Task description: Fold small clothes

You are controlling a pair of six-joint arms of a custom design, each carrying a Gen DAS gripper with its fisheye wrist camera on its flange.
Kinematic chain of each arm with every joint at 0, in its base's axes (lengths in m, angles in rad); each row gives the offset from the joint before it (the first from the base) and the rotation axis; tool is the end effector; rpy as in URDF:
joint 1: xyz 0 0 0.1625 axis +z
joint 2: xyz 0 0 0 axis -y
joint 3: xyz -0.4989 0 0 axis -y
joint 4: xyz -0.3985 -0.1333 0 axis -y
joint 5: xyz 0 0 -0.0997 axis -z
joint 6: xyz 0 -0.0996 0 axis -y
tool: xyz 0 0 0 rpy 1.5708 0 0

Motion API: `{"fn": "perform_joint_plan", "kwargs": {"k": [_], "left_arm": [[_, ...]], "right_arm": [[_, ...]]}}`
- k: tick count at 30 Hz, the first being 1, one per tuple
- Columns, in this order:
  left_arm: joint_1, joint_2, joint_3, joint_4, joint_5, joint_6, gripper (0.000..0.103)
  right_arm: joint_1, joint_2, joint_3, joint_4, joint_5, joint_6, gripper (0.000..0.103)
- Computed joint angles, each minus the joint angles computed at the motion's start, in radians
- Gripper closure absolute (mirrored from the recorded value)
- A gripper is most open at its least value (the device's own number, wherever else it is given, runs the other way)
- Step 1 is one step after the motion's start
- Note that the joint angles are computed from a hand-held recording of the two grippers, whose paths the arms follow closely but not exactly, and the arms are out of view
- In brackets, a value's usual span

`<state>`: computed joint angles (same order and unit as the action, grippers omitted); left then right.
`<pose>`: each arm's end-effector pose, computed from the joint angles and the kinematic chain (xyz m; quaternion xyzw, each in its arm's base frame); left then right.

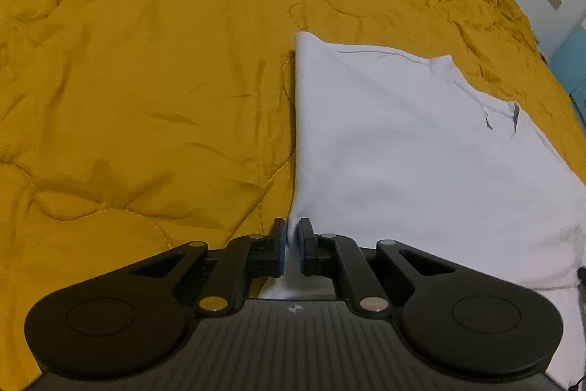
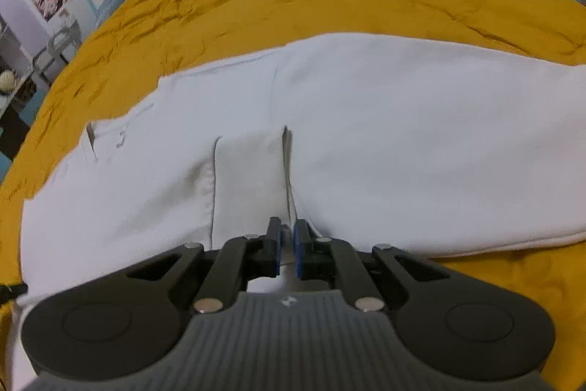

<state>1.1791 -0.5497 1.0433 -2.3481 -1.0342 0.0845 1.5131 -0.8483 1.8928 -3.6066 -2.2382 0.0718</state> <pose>-0.1718 -0.8985 0.1801 0.1887 0.9364 -0.1749 0.2385 0.0340 -0.6532 0.2328 -0.2092 -0.8193 0.4514 0.2850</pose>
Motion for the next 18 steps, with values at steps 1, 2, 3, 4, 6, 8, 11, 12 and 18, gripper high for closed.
{"fn": "perform_joint_plan", "kwargs": {"k": [1, 2, 3, 4, 6, 8, 11, 12, 18], "left_arm": [[-0.004, -0.005, 0.003, 0.003, 0.008, 0.004, 0.092], [-0.008, -0.013, 0.012, 0.001, 0.016, 0.013, 0.091], [-0.014, -0.021, 0.02, -0.007, 0.025, 0.028, 0.091], [-0.019, -0.032, 0.034, -0.023, 0.03, 0.047, 0.091], [-0.03, -0.056, 0.068, -0.067, 0.023, 0.082, 0.09], [-0.039, -0.087, 0.102, -0.108, -0.01, 0.097, 0.08], [-0.056, -0.123, 0.142, -0.151, -0.041, 0.105, 0.072], [-0.065, -0.132, 0.155, -0.166, -0.036, 0.112, 0.071], [-0.093, -0.165, 0.233, -0.253, -0.049, 0.161, 0.06]], "right_arm": [[0.007, 0.0, -0.002, -0.004, -0.016, -0.003, 0.102], [0.019, 0.0, -0.004, -0.005, -0.054, -0.017, 0.103], [0.026, -0.008, 0.003, -0.004, -0.071, -0.027, 0.102], [0.029, -0.021, 0.02, -0.009, -0.07, -0.029, 0.1], [0.034, -0.049, 0.053, -0.025, -0.067, -0.031, 0.099], [0.04, -0.084, 0.093, -0.05, -0.067, -0.036, 0.082], [0.059, -0.127, 0.161, -0.14, -0.142, -0.071, 0.054], [0.06, -0.145, 0.192, -0.183, -0.163, -0.086, 0.054], [-0.014, -0.331, 0.395, -0.258, -0.235, 0.134, 0.052]]}}
